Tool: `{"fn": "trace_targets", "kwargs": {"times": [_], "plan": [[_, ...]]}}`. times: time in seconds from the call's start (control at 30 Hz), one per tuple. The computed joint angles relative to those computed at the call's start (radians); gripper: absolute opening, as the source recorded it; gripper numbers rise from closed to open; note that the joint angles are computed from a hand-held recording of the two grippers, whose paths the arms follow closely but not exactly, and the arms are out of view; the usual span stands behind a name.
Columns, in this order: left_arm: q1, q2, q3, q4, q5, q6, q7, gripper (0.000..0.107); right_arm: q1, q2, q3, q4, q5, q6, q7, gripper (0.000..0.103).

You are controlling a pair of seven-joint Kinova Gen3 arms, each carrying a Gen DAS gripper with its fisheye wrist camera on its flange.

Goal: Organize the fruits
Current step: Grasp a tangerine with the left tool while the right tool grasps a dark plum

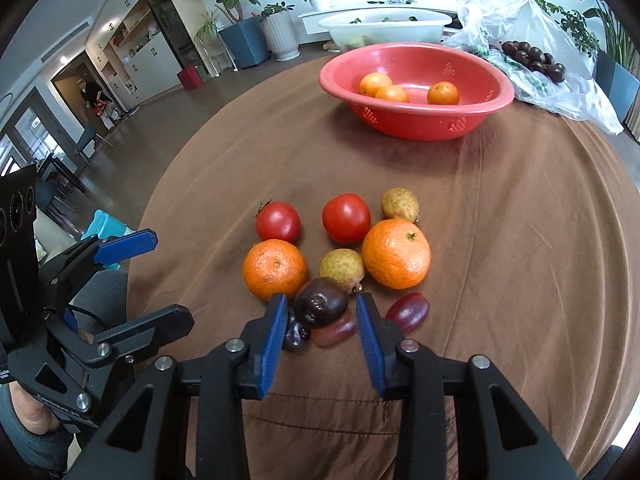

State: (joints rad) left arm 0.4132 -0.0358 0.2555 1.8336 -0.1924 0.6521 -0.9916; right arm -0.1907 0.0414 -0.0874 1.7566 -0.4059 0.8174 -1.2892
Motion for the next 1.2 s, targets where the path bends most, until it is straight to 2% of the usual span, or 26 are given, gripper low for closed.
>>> {"fn": "trace_targets", "kwargs": {"times": [0.2, 0.57, 0.77, 0.83, 0.9, 0.93, 1.0, 1.2], "plan": [[0.005, 0.016, -0.001, -0.015, -0.005, 0.006, -0.005, 0.103, 0.013, -0.001, 0.007, 0.001, -0.037, 0.008, 0.03, 0.029], [0.047, 0.106, -0.014, -0.099, -0.004, 0.033, -0.073, 0.103, 0.07, -0.043, 0.05, 0.03, -0.17, 0.043, 0.137, 0.028], [0.065, 0.169, -0.035, -0.166, 0.043, 0.054, -0.118, 0.102, 0.103, -0.064, 0.082, 0.044, -0.213, 0.056, 0.162, 0.028], [0.068, 0.181, -0.042, -0.178, 0.06, 0.059, -0.124, 0.099, 0.11, -0.07, 0.089, 0.047, -0.225, 0.058, 0.172, 0.028], [0.051, 0.187, -0.045, -0.181, 0.11, 0.059, -0.153, 0.085, 0.113, -0.072, 0.092, 0.051, -0.233, 0.057, 0.179, 0.028], [0.036, 0.187, -0.046, -0.177, 0.146, 0.052, -0.175, 0.082, 0.114, -0.072, 0.092, 0.053, -0.237, 0.056, 0.182, 0.028], [0.013, 0.187, -0.047, -0.172, 0.201, 0.044, -0.206, 0.065, 0.119, -0.071, 0.097, 0.057, -0.249, 0.061, 0.195, 0.028], [0.008, 0.199, -0.057, -0.185, 0.238, 0.062, -0.227, 0.062, 0.128, -0.064, 0.099, 0.061, -0.271, 0.064, 0.216, 0.028]]}}
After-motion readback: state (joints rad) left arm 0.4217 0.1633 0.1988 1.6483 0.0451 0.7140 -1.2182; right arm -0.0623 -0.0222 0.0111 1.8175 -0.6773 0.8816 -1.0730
